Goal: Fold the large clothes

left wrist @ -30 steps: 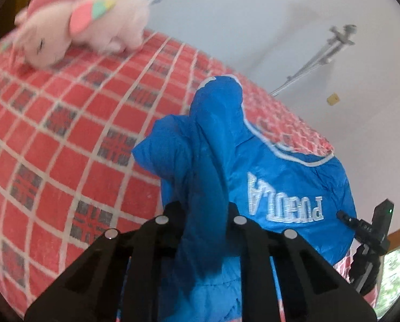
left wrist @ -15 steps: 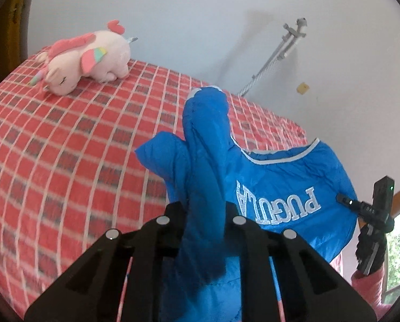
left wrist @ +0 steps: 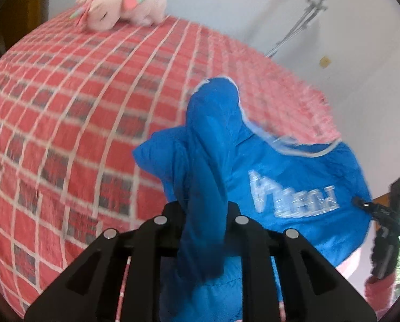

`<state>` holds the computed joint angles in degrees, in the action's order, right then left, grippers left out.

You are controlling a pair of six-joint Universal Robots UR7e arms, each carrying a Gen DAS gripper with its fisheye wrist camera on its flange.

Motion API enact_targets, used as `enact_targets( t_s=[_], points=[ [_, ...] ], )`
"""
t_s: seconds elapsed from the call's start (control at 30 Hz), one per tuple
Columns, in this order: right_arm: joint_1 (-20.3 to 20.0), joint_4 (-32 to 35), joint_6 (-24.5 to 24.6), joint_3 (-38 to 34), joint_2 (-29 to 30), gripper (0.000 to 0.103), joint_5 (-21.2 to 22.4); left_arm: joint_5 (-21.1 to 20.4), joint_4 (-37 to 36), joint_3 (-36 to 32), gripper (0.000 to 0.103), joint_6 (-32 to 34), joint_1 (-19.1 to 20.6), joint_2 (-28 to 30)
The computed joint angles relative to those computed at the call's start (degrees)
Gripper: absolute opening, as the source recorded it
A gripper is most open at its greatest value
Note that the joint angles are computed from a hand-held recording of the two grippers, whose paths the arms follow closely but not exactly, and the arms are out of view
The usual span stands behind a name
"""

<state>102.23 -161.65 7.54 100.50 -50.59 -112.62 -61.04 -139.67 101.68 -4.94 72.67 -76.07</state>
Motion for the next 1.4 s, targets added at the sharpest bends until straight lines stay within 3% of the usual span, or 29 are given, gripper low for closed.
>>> enact_targets(
  t_s=[0.03, 0.13, 0.3, 0.37, 0.5, 0.7, 0.77, 0.9, 1.0, 1.1, 1.4],
  points=[
    [-0.21, -0.66, -0.05, 0.28, 0.84, 0.018, -2.02, 1.59, -0.79, 0.57, 0.018, 0.68, 0.54, 0.65],
    [-1.10, -3.53, -0.41, 1.73, 2.26, 0.021, -4.46, 1.25, -3.37, 1.71, 0.027, 2.15, 2.52, 1.61],
    [-1.20, -11.87, -4.78, 3.71, 5.39, 0.027, -8.48, 3.87, -10.91, 4.54, 0.033, 7.79, 3.14, 3.32],
    [-0.62, -15.31, -7.16, 3.68, 7.20, 0.029, -11.18, 3.82, -12.21, 4.43, 0.034, 7.27, 3.48, 3.95],
    [-0.80, -19.36, -7.15, 4.01, 8.37, 0.033, -11.82, 4.16, -12.69, 4.41, 0.036, 6.07, 3.32, 4.20],
    [1.38, -19.51, -7.51, 4.65, 7.10, 0.041, -15.98, 6.24, -8.70, 4.55, 0.045, 0.06, 1.71, 0.85],
    [2.58, -21.35, -7.63, 5.77, 6.48, 0.041, -18.02, 7.79, -9.33, 5.54, 0.046, -0.63, 0.76, -0.97],
    [6.06, -29.29, -10.51, 8.17, 5.98, 0.041, -22.89, 16.01, -13.00, 9.31, 0.046, 0.89, -3.84, -4.35],
    [8.01, -33.72, -15.17, 9.07, 6.66, 0.041, -21.24, 18.00, -16.15, 11.64, 0.047, 3.63, -7.09, -4.83],
    [8.53, -32.59, -16.49, 8.73, 7.51, 0.041, -18.59, 15.59, -16.81, 13.33, 0.047, 4.80, -9.25, -4.23],
    [7.74, -30.18, -13.20, 8.09, 10.38, 0.041, -18.66, 14.11, -16.79, 15.29, 0.047, 3.91, -9.03, 0.39]
  ],
)
